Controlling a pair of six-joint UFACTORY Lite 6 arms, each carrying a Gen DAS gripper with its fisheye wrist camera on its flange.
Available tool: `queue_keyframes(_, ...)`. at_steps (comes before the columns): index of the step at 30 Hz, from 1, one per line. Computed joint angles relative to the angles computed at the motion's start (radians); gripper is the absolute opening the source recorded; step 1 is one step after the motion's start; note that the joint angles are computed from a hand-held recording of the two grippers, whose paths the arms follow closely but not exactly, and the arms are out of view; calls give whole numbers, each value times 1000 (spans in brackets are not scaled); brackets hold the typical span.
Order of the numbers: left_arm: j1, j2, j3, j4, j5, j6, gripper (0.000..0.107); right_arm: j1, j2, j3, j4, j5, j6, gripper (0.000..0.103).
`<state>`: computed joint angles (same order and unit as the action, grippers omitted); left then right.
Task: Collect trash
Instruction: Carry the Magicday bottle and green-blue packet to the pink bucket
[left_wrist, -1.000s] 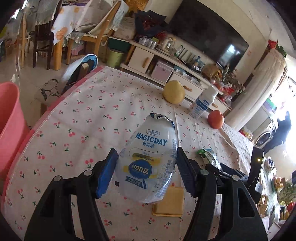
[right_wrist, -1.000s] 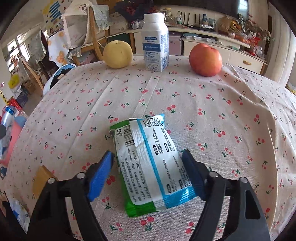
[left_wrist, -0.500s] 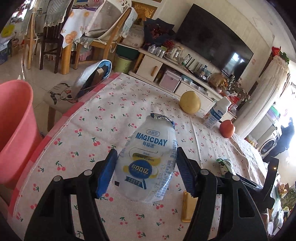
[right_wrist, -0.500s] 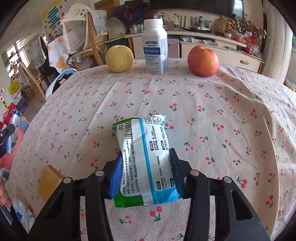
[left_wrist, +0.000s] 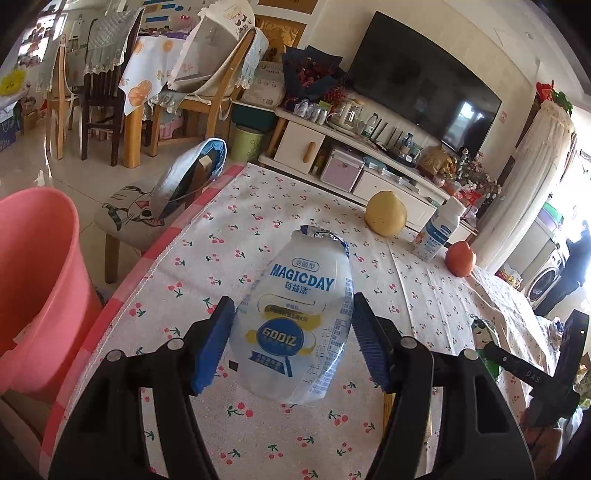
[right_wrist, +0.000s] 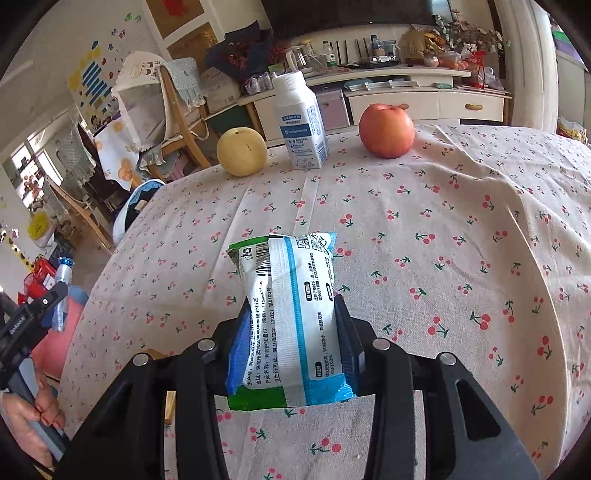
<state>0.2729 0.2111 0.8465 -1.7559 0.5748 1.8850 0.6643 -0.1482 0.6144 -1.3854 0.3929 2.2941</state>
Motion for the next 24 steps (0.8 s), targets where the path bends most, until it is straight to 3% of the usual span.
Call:
queue_keyframes(12, 42, -27, -9, -51, 9, 47, 66, 76, -2, 38, -259, -71, 409, 42)
queue_keyframes(17, 93, -25, 5, -49, 36, 25, 66, 138, 79, 154, -225, -60, 380, 42)
queue_keyframes(24, 177, -5, 49, -59, 52, -33, 66, 203, 285, 434, -69, -71, 168, 42)
